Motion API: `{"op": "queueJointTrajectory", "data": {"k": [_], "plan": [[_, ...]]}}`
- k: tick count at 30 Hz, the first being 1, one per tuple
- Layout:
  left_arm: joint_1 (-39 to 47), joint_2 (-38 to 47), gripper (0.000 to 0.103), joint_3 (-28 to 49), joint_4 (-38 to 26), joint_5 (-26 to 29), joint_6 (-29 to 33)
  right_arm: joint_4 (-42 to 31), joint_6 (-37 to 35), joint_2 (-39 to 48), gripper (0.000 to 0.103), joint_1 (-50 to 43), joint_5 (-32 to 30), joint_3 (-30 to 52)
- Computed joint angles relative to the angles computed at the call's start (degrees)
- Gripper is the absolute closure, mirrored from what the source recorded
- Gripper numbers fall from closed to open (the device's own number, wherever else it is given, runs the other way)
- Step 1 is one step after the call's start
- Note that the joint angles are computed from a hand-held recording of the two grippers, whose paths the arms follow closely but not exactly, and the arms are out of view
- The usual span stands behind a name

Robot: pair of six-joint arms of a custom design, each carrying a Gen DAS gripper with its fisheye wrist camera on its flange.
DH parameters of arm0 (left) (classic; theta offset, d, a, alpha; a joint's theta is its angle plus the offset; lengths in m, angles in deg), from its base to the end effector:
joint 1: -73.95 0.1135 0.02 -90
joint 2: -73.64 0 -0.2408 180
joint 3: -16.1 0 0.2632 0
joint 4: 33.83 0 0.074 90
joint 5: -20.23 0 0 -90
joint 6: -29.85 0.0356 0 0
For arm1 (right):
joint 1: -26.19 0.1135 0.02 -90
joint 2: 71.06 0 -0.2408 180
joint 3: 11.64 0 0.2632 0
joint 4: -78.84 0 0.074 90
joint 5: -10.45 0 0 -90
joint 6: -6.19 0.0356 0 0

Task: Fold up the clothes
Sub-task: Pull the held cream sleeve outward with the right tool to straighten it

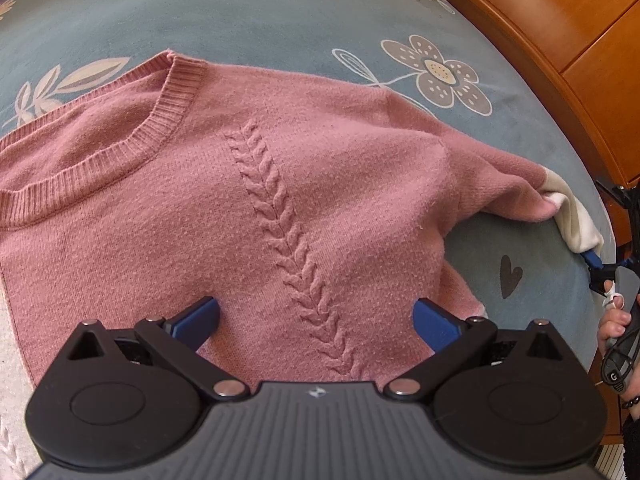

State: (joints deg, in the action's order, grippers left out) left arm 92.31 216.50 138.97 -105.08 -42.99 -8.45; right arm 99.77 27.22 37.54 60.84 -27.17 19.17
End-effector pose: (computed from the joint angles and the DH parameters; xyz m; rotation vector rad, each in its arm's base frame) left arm 0.4388 0.1287 0.0632 0.8064 2.7185 -0.5703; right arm 0.1845 0.0932 0.0043 1.5389 1.4595 0.2921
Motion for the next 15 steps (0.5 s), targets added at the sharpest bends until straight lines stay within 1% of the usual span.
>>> {"op": "queueJointTrajectory", "data": {"k": [1, 3, 4, 5, 6, 7, 9, 10, 11, 13, 15], "plan": [[0.0, -0.1, 0.001, -0.1, 0.2, -0.1, 0.1, -0.2, 2.4, 0.8, 0.000, 1.7, 0.7, 0.1], [-0.3, -0.6, 0.001, -1.0, 1.0, -0.6, 0.1, -3.2, 6.9, 2.2, 0.000, 5.7, 2.9, 1.5], [-0.4, -0.9, 0.001, -1.4, 1.4, -0.9, 0.1, -4.1, 7.1, 2.7, 0.000, 6.6, 3.4, 2.1], [-0.5, -1.1, 0.001, -1.9, 1.8, -1.1, 0.2, -1.8, 2.6, 2.7, 0.000, 5.0, 2.0, 1.7], [-0.6, -1.4, 0.001, -2.2, 2.1, -1.4, 0.4, 4.4, -4.8, 3.0, 0.000, 1.3, -0.3, 0.3], [-0.7, -1.6, 0.001, -2.6, 2.3, -1.6, 0.9, 12.7, -13.4, 4.0, 0.000, -4.3, -3.6, -1.5], [-0.8, -1.9, 0.001, -3.2, 2.8, -2.0, 1.8, 29.8, -24.1, 9.2, 0.000, -15.2, -9.8, -3.9], [-0.8, -2.1, 0.001, -3.4, 2.9, -2.0, 2.2, 35.0, -26.3, 11.1, 0.000, -19.3, -13.2, -4.4], [-0.8, -2.3, 0.001, -3.8, 3.2, -2.0, 2.4, 38.6, -27.4, 12.4, 0.000, -22.4, -15.9, -4.8], [-0.8, -2.9, 0.001, -5.0, 4.3, -2.0, 2.1, 40.8, -24.5, 12.8, 0.000, -21.6, -16.9, -5.8], [-1.1, -3.8, 0.001, -6.4, 5.5, -2.5, 1.4, 41.3, -23.6, 13.8, 0.000, -17.4, -15.5, -6.0]]}}
